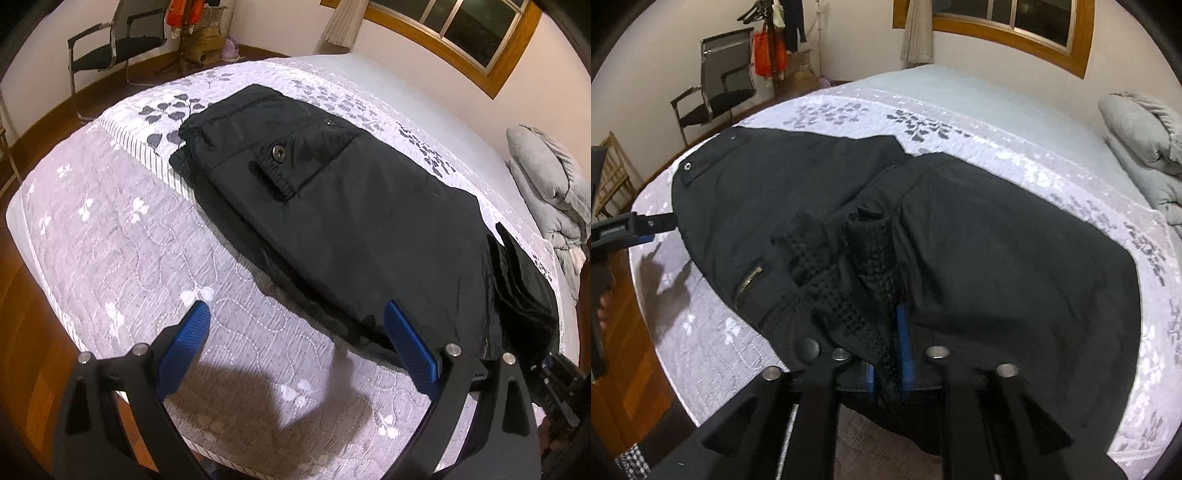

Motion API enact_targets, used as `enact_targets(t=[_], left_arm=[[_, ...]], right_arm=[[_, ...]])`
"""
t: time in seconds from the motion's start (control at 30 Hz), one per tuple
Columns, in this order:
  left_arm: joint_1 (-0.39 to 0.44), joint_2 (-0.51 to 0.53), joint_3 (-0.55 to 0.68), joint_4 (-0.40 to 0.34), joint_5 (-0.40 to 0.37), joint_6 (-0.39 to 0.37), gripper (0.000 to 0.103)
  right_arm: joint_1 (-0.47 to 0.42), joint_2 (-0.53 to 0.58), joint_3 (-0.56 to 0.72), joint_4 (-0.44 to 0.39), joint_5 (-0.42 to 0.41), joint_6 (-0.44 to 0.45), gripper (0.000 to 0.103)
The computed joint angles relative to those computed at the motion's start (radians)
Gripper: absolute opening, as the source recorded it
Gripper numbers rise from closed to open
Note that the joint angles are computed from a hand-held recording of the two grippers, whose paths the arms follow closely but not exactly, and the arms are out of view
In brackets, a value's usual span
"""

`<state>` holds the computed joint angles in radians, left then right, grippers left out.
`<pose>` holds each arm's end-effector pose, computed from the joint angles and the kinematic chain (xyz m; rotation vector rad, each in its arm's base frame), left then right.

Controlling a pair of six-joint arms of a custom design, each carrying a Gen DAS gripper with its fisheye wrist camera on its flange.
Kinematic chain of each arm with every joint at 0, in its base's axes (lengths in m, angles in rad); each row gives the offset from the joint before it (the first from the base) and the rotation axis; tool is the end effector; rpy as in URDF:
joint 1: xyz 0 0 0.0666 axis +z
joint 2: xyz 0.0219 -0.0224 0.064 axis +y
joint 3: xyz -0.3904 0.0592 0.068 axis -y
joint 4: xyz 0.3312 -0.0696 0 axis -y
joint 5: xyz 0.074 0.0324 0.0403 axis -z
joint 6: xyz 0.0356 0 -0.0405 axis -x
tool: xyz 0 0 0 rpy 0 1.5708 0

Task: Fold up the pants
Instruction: 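Grasp the pants leg end with the right gripper and lift it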

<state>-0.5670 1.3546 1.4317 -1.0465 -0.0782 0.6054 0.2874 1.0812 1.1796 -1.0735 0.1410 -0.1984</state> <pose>0.3358 -0.2110 0.4616 -0.0807 2.5746 -0.3579 0.2787 0.0768 0.4491 -0.0578 2.5308 0.0134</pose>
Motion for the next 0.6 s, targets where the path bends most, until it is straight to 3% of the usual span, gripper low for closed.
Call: enact_targets(t=[0.07, 0.1, 0.13, 0.3, 0.47, 0.5, 0.6], left_arm=[[0.001, 0.003, 0.000, -0.005, 0.008, 0.005, 0.095], [0.002, 0.004, 0.001, -0.007, 0.010, 0.006, 0.095], [0.003, 0.006, 0.002, -0.010, 0.014, 0.006, 0.095], [0.011, 0.007, 0.008, -0.008, 0.019, 0.002, 0.095], [0.018, 0.004, 0.009, -0.006, 0.027, 0.011, 0.095], [0.018, 0.003, 0.007, -0.006, 0.030, 0.015, 0.095], [0.014, 0.001, 0.003, -0.005, 0.033, 0.021, 0.095]], right_arm=[[-0.004, -0.011, -0.015, 0.018, -0.039, -0.010, 0.042], [-0.005, -0.019, -0.020, 0.024, -0.063, -0.008, 0.057], [-0.007, -0.032, -0.023, 0.025, -0.110, -0.011, 0.065], [-0.038, -0.120, -0.029, 0.024, -0.326, -0.025, 0.066], [-0.260, -0.157, 0.005, 0.034, -0.527, -0.136, 0.066], [-0.301, -0.154, 0.009, 0.047, -0.545, -0.151, 0.066], [-0.348, -0.119, 0.033, 0.059, -0.480, -0.142, 0.066]])
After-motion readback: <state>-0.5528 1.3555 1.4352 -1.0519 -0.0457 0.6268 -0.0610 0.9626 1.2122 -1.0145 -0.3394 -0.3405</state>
